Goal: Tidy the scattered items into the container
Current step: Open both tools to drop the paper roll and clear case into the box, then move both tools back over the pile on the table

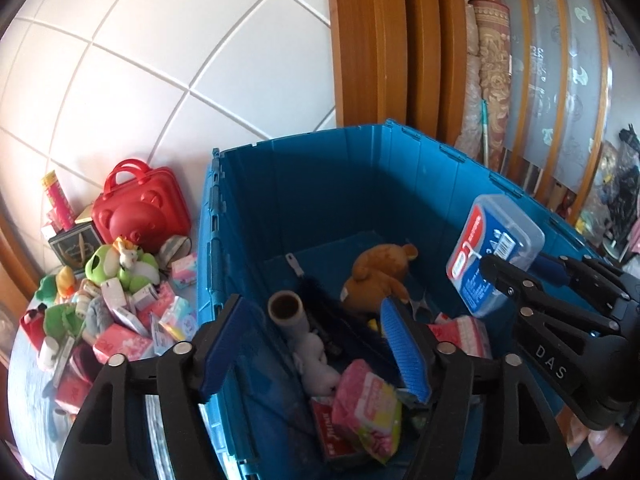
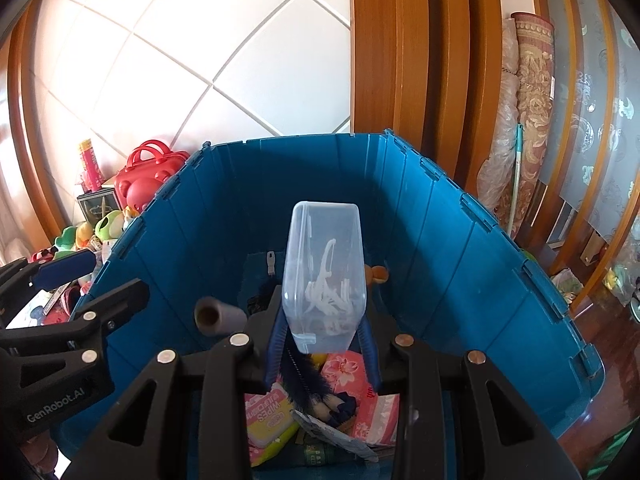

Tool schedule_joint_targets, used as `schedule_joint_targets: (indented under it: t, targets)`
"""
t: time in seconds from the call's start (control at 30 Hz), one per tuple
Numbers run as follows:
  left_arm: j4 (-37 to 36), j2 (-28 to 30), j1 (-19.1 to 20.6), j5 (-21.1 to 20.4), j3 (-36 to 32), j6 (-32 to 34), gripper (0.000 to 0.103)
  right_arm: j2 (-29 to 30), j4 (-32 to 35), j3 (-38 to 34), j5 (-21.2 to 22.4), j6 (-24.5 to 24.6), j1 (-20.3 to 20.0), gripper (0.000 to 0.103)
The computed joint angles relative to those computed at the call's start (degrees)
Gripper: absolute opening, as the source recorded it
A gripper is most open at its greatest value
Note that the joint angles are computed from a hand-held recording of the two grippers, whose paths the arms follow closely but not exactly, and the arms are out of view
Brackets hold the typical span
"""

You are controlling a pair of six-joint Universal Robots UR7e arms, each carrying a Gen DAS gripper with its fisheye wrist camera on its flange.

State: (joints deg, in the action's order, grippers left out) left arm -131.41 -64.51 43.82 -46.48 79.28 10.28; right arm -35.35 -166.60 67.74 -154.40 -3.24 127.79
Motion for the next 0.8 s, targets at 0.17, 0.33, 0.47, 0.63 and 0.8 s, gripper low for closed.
schedule_joint_targets:
  t: [0.17,0.33,0.47,0.63,0.8]
  targets:
    - [-1.0,-0.6,0.0,-0.3,0.6,0.7,0.082,0.2,-1.2,-0.2,-0.8,-0.6,0.2,0.036]
    - [-2.0,-1.4,-0.3,-0.1,1.8,1.5,0.083,0.5,-1.8,-0.4,-1.9,-0.7,0.7,0.058]
    - [-2.6,-2.6,-0.4,-0.3,3.0,1.6,0.084,0.7,-3.1,-0.2,-3.1,-1.8,1.4,0.076]
    - [-2.2,-4.2,-0.5,-0.7,4.1,0.4,0.086,0.3,-3.8,0.9,-5.4,-1.7,2.4,0.101]
    - [-3.2,-5.8,-1.0,-0.3,5.7,0.2,0.086,-0.2,-4.7,2.3,-6.4,-2.3,3.5,0.103]
